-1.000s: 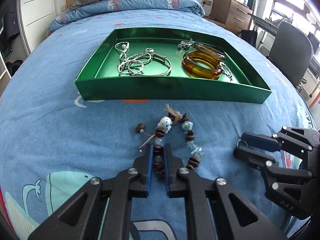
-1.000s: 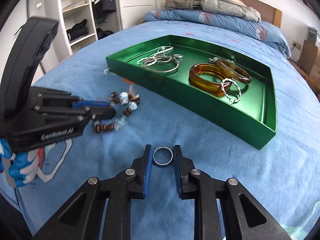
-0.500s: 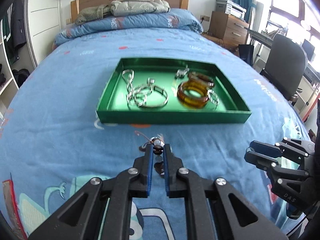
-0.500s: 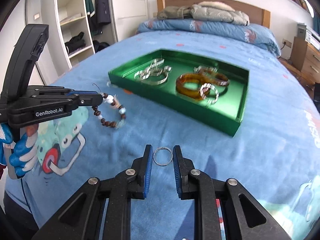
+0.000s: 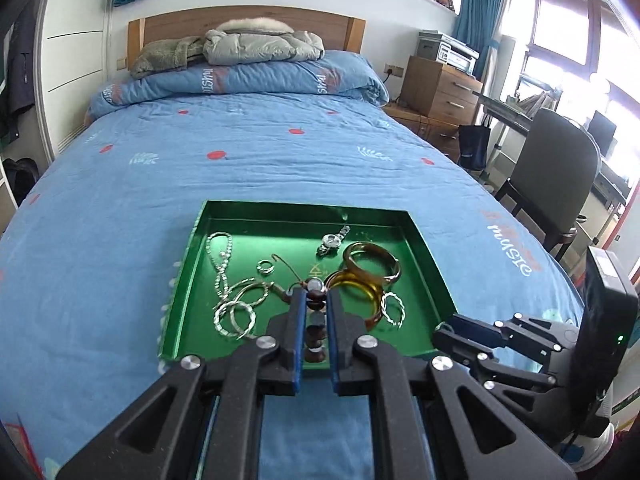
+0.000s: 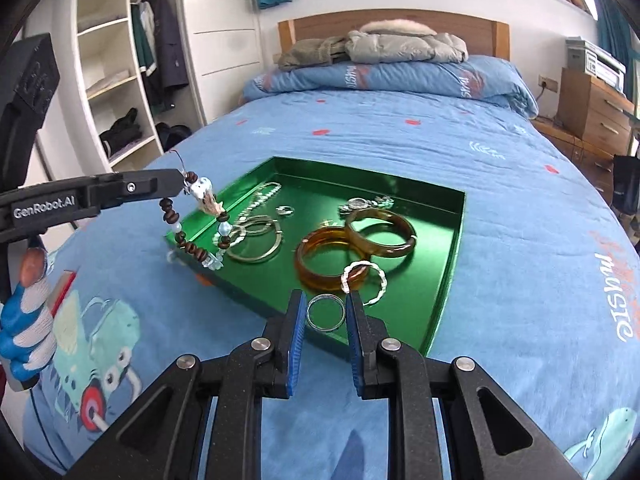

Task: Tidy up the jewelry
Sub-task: 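Carry the beaded bracelet and silver ring into the green tray, then open right tool releasing the ring while left tool releases the bracelet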

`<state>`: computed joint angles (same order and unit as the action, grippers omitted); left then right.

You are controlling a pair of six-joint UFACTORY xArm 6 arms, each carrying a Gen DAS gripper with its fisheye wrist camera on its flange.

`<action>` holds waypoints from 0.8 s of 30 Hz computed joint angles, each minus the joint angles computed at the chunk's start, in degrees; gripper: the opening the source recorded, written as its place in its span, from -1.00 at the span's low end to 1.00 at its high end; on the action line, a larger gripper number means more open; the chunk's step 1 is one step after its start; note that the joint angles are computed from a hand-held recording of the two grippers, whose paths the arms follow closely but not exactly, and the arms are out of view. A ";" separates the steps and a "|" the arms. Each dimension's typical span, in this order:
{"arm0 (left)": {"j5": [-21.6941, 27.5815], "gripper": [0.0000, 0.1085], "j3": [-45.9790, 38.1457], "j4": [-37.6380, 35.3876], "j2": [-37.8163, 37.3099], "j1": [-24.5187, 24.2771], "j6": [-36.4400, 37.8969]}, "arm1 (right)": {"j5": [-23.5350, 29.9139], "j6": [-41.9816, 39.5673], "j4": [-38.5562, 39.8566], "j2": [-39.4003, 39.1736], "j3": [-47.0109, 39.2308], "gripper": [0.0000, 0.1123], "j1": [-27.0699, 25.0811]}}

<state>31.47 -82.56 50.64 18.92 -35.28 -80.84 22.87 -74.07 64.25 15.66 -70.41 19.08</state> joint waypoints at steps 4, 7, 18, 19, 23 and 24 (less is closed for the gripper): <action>-0.14 -0.84 -4.69 -5.39 5.85 1.25 4.52 | -0.75 6.45 -6.59 4.88 -4.78 -0.64 -0.03; -0.16 -0.84 -6.29 -10.01 9.11 2.14 7.17 | -1.40 9.70 -11.66 7.56 -6.94 -0.64 0.22; 0.47 -0.82 -6.29 -15.70 11.79 3.82 9.40 | -1.46 18.06 -23.33 10.74 -8.88 -0.64 0.14; 0.48 -0.81 -5.98 -15.46 11.51 3.79 9.06 | -1.57 18.89 -24.36 10.61 -8.72 -0.64 0.20; 1.30 -0.78 -4.94 -14.52 10.10 3.47 7.92 | -1.69 21.49 -27.16 9.94 -8.09 -0.43 0.24; 1.74 -0.77 -4.44 -13.97 9.44 3.30 7.34 | -1.78 21.92 -27.21 9.68 -7.91 -0.33 0.20</action>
<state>33.21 -87.01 36.67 28.36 -31.97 -73.51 21.09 -52.15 37.04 25.33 -78.32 19.28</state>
